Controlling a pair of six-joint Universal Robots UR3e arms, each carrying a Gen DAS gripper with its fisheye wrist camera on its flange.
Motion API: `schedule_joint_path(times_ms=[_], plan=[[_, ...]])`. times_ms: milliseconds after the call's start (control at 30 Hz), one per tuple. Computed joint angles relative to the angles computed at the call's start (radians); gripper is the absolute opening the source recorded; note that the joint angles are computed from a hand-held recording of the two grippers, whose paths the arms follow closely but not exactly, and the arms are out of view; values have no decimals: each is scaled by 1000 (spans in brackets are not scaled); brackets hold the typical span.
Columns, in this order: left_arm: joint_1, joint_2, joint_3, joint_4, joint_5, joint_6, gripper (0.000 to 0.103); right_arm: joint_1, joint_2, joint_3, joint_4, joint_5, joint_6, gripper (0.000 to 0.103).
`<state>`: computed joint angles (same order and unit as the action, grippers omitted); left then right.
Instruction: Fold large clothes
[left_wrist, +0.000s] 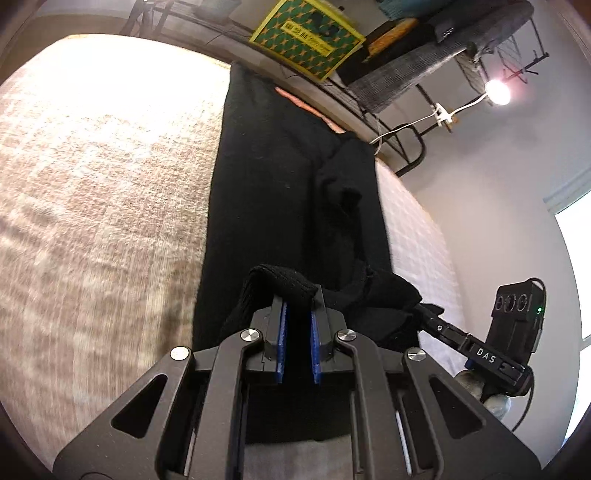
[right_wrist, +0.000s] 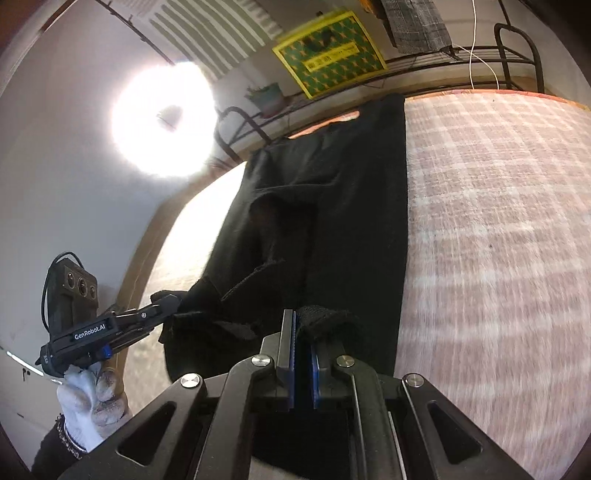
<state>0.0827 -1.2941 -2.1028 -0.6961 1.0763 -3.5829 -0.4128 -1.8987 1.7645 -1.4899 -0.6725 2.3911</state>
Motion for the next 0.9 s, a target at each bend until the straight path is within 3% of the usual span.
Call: schedule_joint_path(times_ms=[67,233,300,333,367,400,467,633,700,800,900], plan=[[-2,-39,-5,31,7,3,9,33,40,14,-97,-20,61,4],[-1,-85,-5,82,6,22,9,48,98,21,-158,-20,82,5],[35,-73,-4,80,-31,17,22,24,112,-1,-132,-1,78,16],[57,-59,-4,75,-45,16,30,0,106,-6,-112,13,77,35],[87,-32,-10,74,-59,13,47,-40,84,3,-101,40,71,47],[115,5,-24,80,-69,10,53,-79,63,5,-71,63,45,48],[156,75,-29,36,-66,59,53,-160,35,-34,82,91,-85,46],[177,174,-28,-158,-24,245,53,-290,14,-103,448,38,-411,46],[174,190,-53,-184,-30,276,53,-287,12,-89,488,-5,-468,46],[164,169,-96,-160,-71,277,53,-257,-9,-41,437,-54,-460,46],[101,118,-92,-118,-45,275,53,-235,-12,-48,458,-56,-481,46]])
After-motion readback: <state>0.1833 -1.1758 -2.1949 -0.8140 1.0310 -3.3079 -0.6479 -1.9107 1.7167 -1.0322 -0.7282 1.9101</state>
